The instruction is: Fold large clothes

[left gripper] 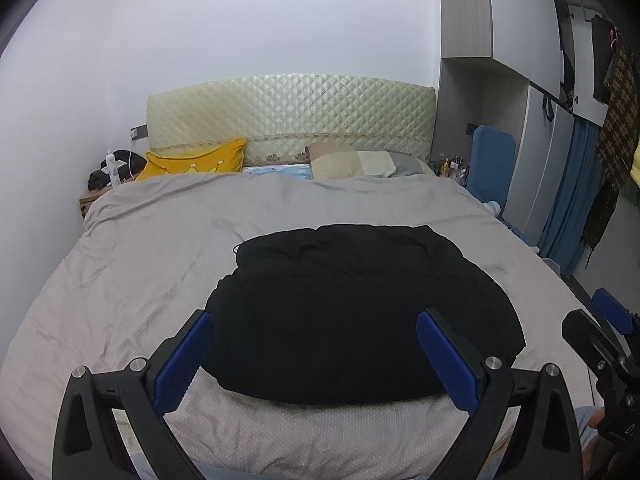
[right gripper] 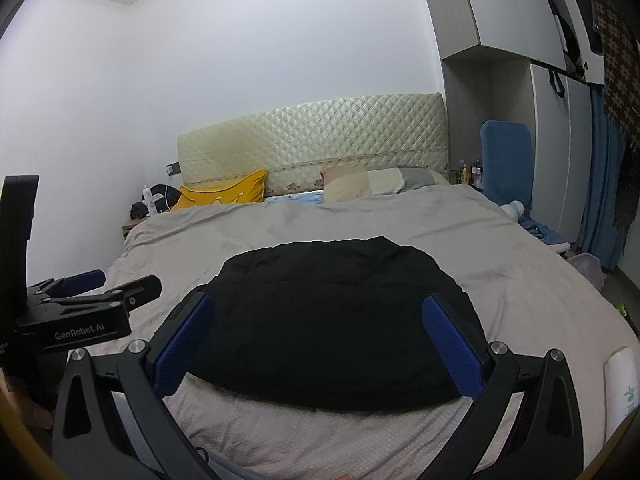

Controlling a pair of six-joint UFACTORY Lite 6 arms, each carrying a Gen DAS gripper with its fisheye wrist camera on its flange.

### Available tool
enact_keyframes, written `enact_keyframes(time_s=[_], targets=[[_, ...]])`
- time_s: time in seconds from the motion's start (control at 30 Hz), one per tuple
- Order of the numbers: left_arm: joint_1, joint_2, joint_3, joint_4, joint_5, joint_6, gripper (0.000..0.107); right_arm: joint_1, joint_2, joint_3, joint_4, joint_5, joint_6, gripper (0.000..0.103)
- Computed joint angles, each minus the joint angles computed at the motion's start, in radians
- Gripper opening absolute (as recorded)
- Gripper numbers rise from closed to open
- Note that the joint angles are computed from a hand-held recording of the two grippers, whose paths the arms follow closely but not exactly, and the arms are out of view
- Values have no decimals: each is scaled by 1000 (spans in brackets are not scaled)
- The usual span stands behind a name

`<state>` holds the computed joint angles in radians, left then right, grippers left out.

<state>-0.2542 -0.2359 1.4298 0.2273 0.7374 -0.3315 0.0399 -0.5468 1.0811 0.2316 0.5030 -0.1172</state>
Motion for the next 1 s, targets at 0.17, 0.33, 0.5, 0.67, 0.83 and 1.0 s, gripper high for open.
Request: enact_keyframes(time_s=[0.17,0.33,0.5,0.67,0.83,1.0], targets=[[-5,-8,-8,-3,-2,2,102,26,6,0,-49,-2,42,103],[-19,-17,-17,-4,-1,-7,102,30,13,2,-58,0,53,103],[-34,-12,-18,9,5,-16,102,18,29,14,-48,3,46,103],[-33,-24,-25,1,2,-8,102,31,33,11,-86,-4,82,103],[-29,-23,-27,-3,2,-6,102,30,35,9,-89,-5,83,103],[-14,-24,-30,-31,-2,20,102,42,42,15,-125,-12,119,103]])
